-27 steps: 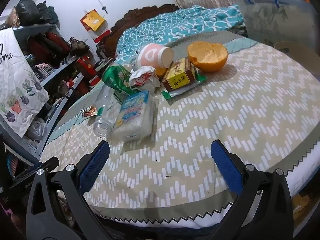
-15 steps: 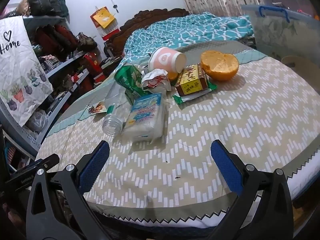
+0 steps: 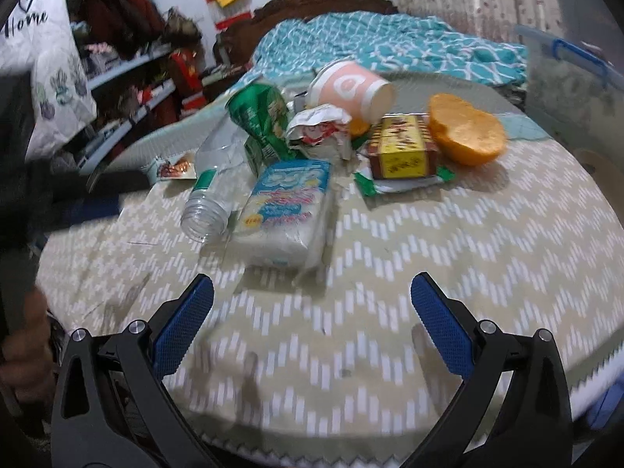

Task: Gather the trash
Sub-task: 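Reach the left tool to the clear bottle while the right tool reaches the tissue pack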

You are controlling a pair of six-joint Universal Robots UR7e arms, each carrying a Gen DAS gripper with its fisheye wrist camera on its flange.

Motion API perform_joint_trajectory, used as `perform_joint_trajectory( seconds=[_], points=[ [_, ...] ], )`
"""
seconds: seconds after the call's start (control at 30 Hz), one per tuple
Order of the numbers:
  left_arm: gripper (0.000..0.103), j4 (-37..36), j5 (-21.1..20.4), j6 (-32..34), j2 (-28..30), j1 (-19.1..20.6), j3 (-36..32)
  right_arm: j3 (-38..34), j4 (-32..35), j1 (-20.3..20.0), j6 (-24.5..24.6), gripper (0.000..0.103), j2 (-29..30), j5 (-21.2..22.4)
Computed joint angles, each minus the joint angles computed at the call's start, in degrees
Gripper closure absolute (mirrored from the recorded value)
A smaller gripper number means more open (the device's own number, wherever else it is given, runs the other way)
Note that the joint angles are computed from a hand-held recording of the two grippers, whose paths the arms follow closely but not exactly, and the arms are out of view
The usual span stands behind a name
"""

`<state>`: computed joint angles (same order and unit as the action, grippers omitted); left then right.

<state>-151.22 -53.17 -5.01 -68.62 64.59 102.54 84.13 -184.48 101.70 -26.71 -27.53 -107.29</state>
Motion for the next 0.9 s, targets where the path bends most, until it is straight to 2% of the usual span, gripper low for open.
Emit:
perform_joint_trajectory(
  seconds=[0.03, 0.1, 0.23, 0.27, 0.3, 0.37, 0.5, 0.53, 0.67, 0.73, 0.77, 0.8, 0.83, 0.9],
  points=[
    [0.01, 1.1, 0.1, 0.0, 1.5, 0.4, -2.0, -2.3, 1.5, 0.4, -1.0, 0.003, 1.3, -1.1],
    [0.021, 4.8, 0.7, -1.2, 5.5, 1.4, -7.0, -6.0, 4.9, 0.8, -1.9, 0.003, 3.0, -2.2],
    [0.026, 7.5, 2.7, -1.7, 9.7, 2.6, -11.0, -11.6, 8.9, 1.3, -4.2, 0.003, 6.2, -4.0],
    [0.036, 8.2, 3.2, -2.0, 10.5, 3.0, -11.5, -12.2, 9.2, 1.3, -4.6, 0.003, 6.7, -4.3],
    [0.047, 9.1, 3.6, -2.5, 10.8, 3.3, -11.7, -12.6, 9.8, 1.2, -4.8, 0.014, 6.8, -4.0],
    [0.049, 8.1, 1.6, -1.9, 10.1, 4.2, -11.1, -11.4, 13.1, 0.0, -3.0, 0.038, 5.3, -0.5],
    [0.049, 6.6, 0.1, 0.0, 4.2, 4.9, -5.2, -3.4, 8.2, -2.1, -3.8, 0.04, 0.6, 4.2],
    [0.049, 6.2, -0.3, 0.5, 2.5, 4.9, -3.3, 0.6, 5.7, -3.0, -5.4, 0.04, -1.5, 6.2],
    [0.045, 5.2, -1.3, 2.9, -5.6, 5.0, 5.9, 7.9, 0.9, -4.7, -7.8, 0.037, -4.8, 7.1],
    [0.023, 4.6, -0.1, 2.0, -7.5, 4.6, 8.5, 9.7, -2.1, -5.2, -7.4, 0.033, -5.4, 6.7],
    [0.009, 4.0, 1.7, 0.8, -7.8, 4.0, 9.2, 9.0, -3.0, -4.6, -6.9, 0.021, -4.6, 5.5],
    [0.009, 2.4, 2.5, 0.7, -7.7, 3.6, 9.6, 9.0, -4.8, -4.3, -6.6, 0.01, -4.0, 4.6],
    [0.009, 1.8, 2.9, 0.8, -7.3, 3.4, 9.3, 8.7, -5.4, -4.2, -6.6, 0.008, -3.7, 4.5],
    [0.009, 3.0, 5.3, -1.3, -5.1, 3.1, 7.3, 5.3, -2.2, -3.9, -6.7, 0.007, -2.6, 3.9]
  ],
)
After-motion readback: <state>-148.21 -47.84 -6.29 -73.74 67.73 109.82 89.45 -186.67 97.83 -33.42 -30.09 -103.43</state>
